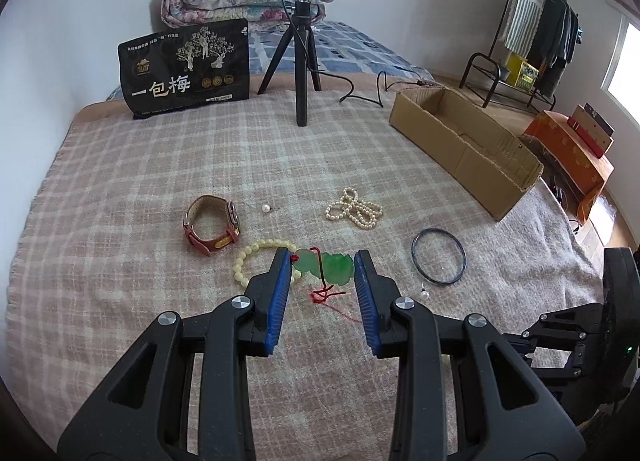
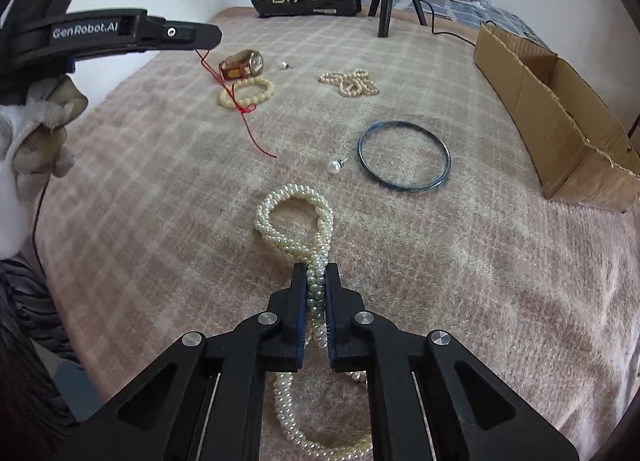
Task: Organize jewelry
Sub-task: 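Lift and carry the pendant and necklace over the cardboard box with both tools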
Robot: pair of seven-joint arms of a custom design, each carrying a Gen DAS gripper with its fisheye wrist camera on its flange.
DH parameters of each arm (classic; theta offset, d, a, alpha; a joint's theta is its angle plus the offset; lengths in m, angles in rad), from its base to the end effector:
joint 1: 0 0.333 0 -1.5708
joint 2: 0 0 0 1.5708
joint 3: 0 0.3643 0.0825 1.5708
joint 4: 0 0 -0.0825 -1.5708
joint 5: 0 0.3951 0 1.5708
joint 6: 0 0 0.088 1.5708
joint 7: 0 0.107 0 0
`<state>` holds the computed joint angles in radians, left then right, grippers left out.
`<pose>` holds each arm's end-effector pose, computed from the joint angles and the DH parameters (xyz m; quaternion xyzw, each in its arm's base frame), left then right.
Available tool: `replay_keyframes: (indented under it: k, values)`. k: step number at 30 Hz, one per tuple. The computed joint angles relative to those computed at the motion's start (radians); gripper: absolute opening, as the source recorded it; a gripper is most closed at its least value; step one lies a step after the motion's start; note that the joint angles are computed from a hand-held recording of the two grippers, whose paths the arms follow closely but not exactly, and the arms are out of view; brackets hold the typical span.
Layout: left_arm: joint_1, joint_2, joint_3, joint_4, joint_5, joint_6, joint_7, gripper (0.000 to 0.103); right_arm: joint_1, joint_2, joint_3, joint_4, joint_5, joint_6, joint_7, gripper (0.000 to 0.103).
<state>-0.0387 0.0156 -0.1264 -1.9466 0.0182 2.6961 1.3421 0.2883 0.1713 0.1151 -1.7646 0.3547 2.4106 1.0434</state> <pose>0.6134 -0.1023 0.6011 -0.6766 0.6430 -0.2953 0.2039 0.6166 0.2594 0.5600 -0.8742 0.3982 -0.0709 0.2689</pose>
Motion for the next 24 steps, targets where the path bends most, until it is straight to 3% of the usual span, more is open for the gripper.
replay_keyframes:
  k: [5,15,24]
  values:
    - [0.003,-0.020,0.002,-0.006,-0.039,0.015,0.017,0.032,-0.009,-0.047,0.004,-0.008,0.073,0.048,-0.025,0.007]
    - [-0.011,-0.046,-0.006,0.013,-0.088,0.046,0.039,0.032,-0.004,-0.076,-0.011,0.028,0.081,0.150,-0.013,0.007]
    - [-0.034,-0.003,-0.018,0.114,-0.159,0.033,0.101,0.032,-0.035,-0.027,-0.023,0.165,0.087,0.203,0.037,0.007]
